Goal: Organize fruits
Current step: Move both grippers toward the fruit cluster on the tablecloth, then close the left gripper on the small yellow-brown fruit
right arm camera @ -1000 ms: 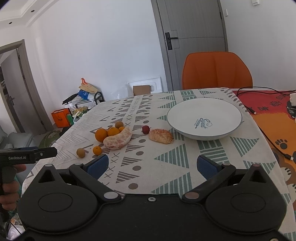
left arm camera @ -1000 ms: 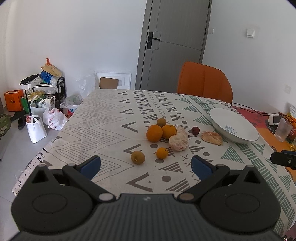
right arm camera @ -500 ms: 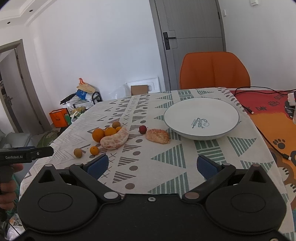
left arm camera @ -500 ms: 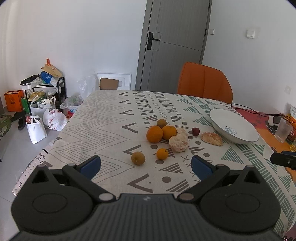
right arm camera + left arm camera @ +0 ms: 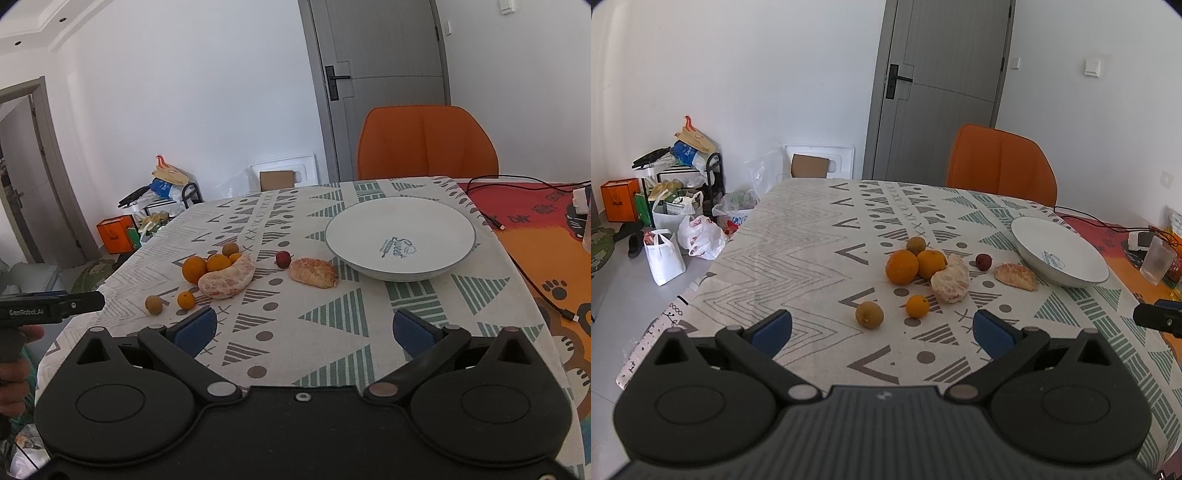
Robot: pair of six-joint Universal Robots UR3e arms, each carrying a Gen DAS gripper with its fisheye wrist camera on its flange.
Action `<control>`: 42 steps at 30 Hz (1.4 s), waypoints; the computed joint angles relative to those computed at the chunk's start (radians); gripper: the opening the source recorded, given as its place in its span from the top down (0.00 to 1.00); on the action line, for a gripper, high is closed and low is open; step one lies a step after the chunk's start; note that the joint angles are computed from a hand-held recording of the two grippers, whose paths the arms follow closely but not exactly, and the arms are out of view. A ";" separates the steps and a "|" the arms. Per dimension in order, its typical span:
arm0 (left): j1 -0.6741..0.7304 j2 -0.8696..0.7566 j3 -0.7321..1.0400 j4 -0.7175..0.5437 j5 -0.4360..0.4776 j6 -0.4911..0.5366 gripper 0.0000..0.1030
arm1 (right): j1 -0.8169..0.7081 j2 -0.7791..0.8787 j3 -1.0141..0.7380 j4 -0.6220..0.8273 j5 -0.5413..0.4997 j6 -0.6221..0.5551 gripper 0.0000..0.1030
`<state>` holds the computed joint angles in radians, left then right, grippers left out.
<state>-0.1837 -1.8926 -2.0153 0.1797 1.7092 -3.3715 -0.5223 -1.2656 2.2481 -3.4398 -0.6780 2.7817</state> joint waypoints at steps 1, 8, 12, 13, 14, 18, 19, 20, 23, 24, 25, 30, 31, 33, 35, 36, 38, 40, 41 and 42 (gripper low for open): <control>0.001 -0.001 0.001 0.000 0.000 0.000 0.00 | 0.000 0.002 0.000 -0.002 -0.001 0.001 0.00; 0.010 -0.020 -0.007 0.017 -0.005 0.013 0.00 | 0.009 0.023 -0.011 -0.023 -0.021 0.008 0.00; 0.027 -0.051 -0.006 0.048 -0.017 0.015 0.00 | 0.021 0.059 -0.033 -0.048 -0.036 0.006 0.00; 0.031 -0.061 -0.002 0.055 -0.012 0.010 0.00 | 0.023 0.076 -0.042 -0.060 -0.034 0.011 0.00; 0.040 -0.069 0.003 0.058 -0.019 0.008 0.00 | 0.024 0.091 -0.053 -0.068 -0.032 0.018 0.00; 0.075 -0.107 0.013 0.103 -0.069 0.030 0.00 | 0.040 0.138 -0.098 -0.094 -0.037 0.048 0.00; 0.081 -0.119 0.022 0.106 -0.077 0.039 0.01 | 0.048 0.150 -0.109 -0.108 -0.045 0.056 0.00; 0.087 -0.127 0.029 0.107 -0.089 0.043 0.02 | 0.058 0.164 -0.124 -0.119 -0.058 0.066 0.00; 0.111 -0.158 0.038 0.141 -0.120 0.020 0.04 | 0.079 0.198 -0.169 -0.125 -0.071 0.086 0.00; 0.114 -0.168 0.048 0.142 -0.123 0.019 0.05 | 0.083 0.209 -0.186 -0.118 -0.068 0.094 0.00; 0.114 -0.179 0.062 0.137 -0.119 0.024 0.07 | 0.088 0.220 -0.202 -0.112 -0.067 0.101 0.01; 0.123 -0.221 0.108 0.126 -0.116 0.025 0.19 | 0.125 0.269 -0.275 -0.084 -0.097 0.120 0.06; 0.128 -0.227 0.116 0.116 -0.123 0.021 0.23 | 0.132 0.278 -0.287 -0.074 -0.102 0.120 0.08; 0.138 -0.240 0.134 0.098 -0.142 0.015 0.27 | 0.146 0.293 -0.319 -0.043 -0.112 0.124 0.09; 0.142 -0.253 0.146 0.092 -0.149 0.007 0.28 | 0.161 0.311 -0.346 -0.036 -0.128 0.136 0.09; 0.142 -0.261 0.154 0.088 -0.152 0.006 0.28 | 0.170 0.320 -0.361 -0.032 -0.139 0.141 0.09; 0.143 -0.275 0.170 0.076 -0.161 0.007 0.32 | 0.187 0.335 -0.388 -0.024 -0.164 0.148 0.10; 0.143 -0.287 0.185 0.063 -0.172 0.005 0.38 | 0.203 0.349 -0.417 -0.009 -0.188 0.150 0.16; 0.142 -0.296 0.195 0.058 -0.176 0.005 0.39 | 0.211 0.357 -0.434 0.004 -0.200 0.148 0.19; 0.142 -0.303 0.201 0.057 -0.179 0.006 0.42 | 0.220 0.366 -0.451 0.014 -0.213 0.149 0.23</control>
<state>-0.0417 -2.1958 -1.8141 0.2370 1.5300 -3.3650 -0.3025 -0.8994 1.7972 -3.4260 -0.8905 2.9305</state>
